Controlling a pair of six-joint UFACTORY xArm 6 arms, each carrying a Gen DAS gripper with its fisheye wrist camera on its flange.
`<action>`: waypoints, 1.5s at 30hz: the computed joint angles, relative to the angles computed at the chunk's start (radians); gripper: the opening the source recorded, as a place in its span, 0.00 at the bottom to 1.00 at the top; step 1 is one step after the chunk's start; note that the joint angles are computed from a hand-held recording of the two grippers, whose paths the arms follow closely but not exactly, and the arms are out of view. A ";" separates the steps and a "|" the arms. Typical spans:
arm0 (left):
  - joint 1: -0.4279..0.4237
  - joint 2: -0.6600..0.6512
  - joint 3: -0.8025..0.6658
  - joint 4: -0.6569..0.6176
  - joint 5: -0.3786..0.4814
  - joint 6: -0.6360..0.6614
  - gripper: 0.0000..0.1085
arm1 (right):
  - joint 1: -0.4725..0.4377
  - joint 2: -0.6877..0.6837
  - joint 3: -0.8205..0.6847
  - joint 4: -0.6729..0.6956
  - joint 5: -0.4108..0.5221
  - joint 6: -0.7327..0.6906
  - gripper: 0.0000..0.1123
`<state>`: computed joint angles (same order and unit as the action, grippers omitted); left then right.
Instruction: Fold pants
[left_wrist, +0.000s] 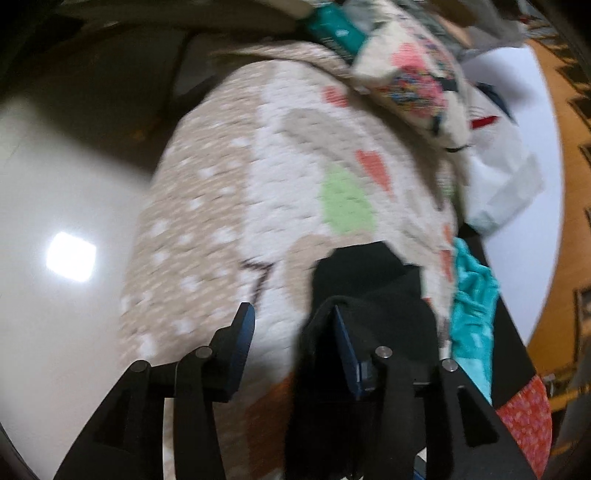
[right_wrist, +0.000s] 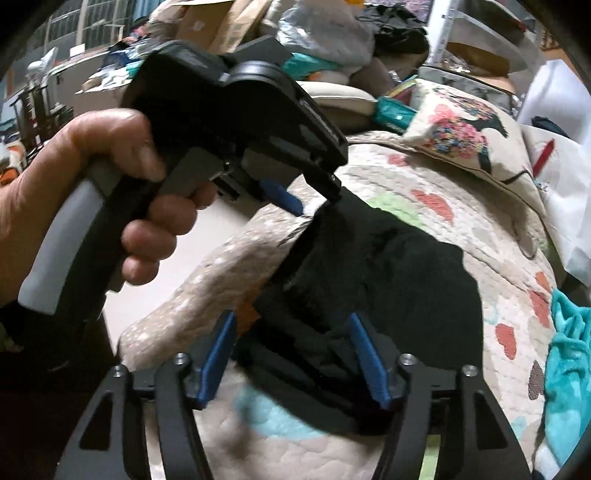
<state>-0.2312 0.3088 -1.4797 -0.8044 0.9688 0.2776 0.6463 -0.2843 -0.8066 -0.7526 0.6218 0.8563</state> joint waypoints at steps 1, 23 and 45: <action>0.002 -0.003 0.004 0.022 0.003 -0.022 0.42 | 0.005 -0.013 0.009 0.021 -0.002 -0.023 0.62; -0.190 -0.231 0.280 0.410 -0.264 -0.306 0.52 | -0.392 -0.330 0.299 0.554 -0.143 -0.147 0.64; -0.311 -0.658 0.638 0.922 -0.505 -0.689 0.65 | -0.369 -0.516 0.393 0.318 -0.138 0.137 0.67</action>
